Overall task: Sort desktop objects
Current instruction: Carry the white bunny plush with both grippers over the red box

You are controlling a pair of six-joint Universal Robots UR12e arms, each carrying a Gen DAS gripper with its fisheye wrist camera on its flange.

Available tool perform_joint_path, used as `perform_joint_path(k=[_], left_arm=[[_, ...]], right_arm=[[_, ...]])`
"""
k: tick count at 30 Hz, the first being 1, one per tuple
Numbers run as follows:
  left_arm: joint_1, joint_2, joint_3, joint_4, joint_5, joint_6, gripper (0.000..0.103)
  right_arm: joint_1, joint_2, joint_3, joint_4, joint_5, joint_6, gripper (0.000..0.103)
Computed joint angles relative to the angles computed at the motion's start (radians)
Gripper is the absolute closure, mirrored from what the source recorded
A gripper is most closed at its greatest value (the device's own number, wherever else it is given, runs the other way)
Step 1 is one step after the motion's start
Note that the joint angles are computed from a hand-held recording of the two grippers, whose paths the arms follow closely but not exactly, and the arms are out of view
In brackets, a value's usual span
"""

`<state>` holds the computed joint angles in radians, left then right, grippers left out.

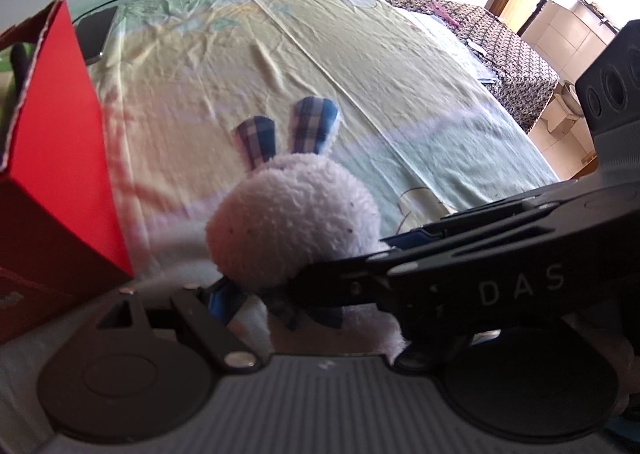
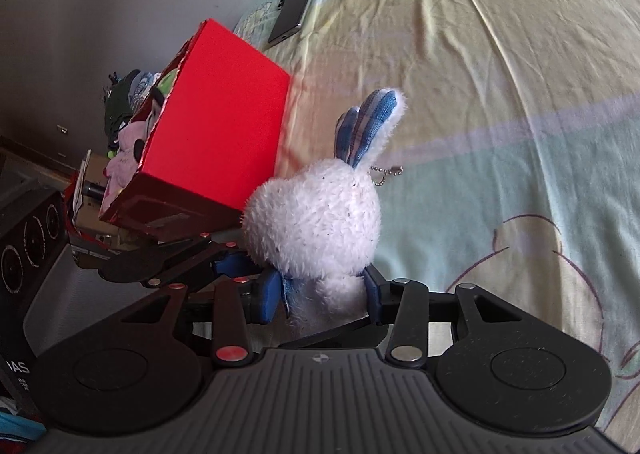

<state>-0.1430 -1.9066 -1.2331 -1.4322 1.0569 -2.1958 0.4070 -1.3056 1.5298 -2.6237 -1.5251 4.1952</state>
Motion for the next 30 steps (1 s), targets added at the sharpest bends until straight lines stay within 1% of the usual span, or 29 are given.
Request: perform_joint_path(k=[5,13,16,21,24,30], left_arm=[[0.034,-0.007,0.021,-0.042,-0.012,0.068,0.021],[0.102,-0.021,0.061,-0.139,-0.011,0.178,0.021],[0.125,-0.022,0.069,-0.151,-0.010,0.212,0.021],[0.159,-0.016,0.068,-0.130,-0.004,0.271,0.021],[0.179,-0.022,0.084,-0.134,0.001,0.295,0.021],[0.220,-0.056,0.164,-0.209,-0.005,0.312,0.021]], right_arm=[[0.021,0.025,-0.044,0.025,-0.038,0.007,0.058],[0.070,0.106,-0.169,0.092,-0.070,0.048,0.058],[0.087,0.139,-0.220,0.120,-0.080,0.061,0.058],[0.107,0.195,-0.311,0.156,-0.090,0.057,0.058],[0.117,0.233,-0.367,0.166,-0.084,0.057,0.058],[0.131,0.300,-0.465,0.166,-0.069,0.044,0.058]])
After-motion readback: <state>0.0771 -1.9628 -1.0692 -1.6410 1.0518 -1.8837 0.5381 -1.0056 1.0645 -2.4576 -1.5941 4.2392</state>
